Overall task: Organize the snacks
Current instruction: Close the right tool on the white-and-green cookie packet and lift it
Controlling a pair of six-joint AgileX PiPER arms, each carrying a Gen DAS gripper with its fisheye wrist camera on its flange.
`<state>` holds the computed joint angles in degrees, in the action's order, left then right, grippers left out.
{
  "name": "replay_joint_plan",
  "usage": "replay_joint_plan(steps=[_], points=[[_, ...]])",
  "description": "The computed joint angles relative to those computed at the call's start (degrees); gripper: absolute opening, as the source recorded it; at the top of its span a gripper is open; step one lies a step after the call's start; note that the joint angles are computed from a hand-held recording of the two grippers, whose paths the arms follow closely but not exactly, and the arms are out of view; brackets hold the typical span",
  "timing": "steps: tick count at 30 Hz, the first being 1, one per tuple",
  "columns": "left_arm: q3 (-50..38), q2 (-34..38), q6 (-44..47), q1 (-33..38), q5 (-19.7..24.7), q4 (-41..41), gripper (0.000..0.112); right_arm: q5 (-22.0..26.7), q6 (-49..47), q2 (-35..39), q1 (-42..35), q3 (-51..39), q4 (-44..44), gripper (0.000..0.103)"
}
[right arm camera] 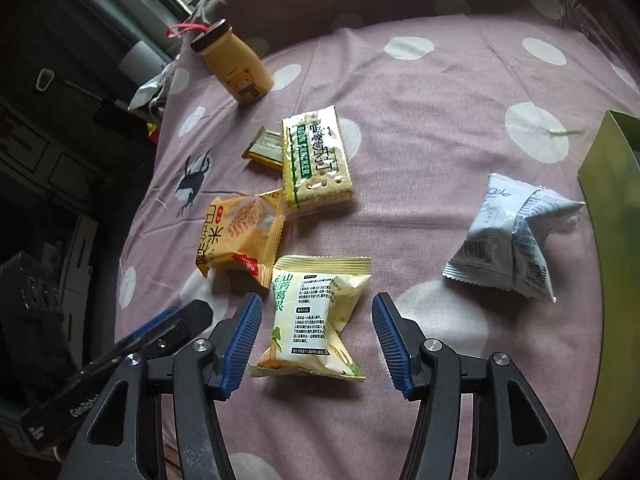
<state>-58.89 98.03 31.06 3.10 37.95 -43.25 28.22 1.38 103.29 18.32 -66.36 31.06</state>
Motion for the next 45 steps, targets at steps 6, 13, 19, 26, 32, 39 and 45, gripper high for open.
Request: replay_joint_plan(steps=[6, 13, 19, 26, 32, 39, 45], points=[[-0.89, 2.62, 5.0, -3.07, 3.84, -3.99, 0.052, 0.03, -9.76, 1.39, -3.1, 1.24, 13.52, 0.053], [-1.22, 4.84, 9.1, -3.82, 6.69, -8.27, 0.038, 2.0, -9.49, 3.78, -2.88, -0.46, 12.78, 0.04], [-1.69, 6.06, 8.4, -4.2, 6.08, -8.18, 0.038, 5.4, -8.22, 8.29, -2.32, -4.11, 11.75, 0.04], [-0.2, 4.57, 13.57, -4.38, 4.88, -12.33, 0.031, 4.55, -19.67, 7.91, -3.66, -2.09, 22.06, 0.036], [3.13, 0.0, 19.08, -5.5, 1.55, -16.51, 0.029, 0.02, -18.98, 2.63, -1.55, 1.08, 20.06, 0.036], [7.84, -6.13, 30.22, -5.56, -1.75, -25.41, 0.029, -6.86, -25.52, -4.52, 0.61, 6.03, 24.08, 0.036], [11.26, -10.48, 40.17, -5.42, -3.94, -33.7, 0.029, -12.84, -32.33, -9.1, 3.07, 9.12, 29.22, 0.036]])
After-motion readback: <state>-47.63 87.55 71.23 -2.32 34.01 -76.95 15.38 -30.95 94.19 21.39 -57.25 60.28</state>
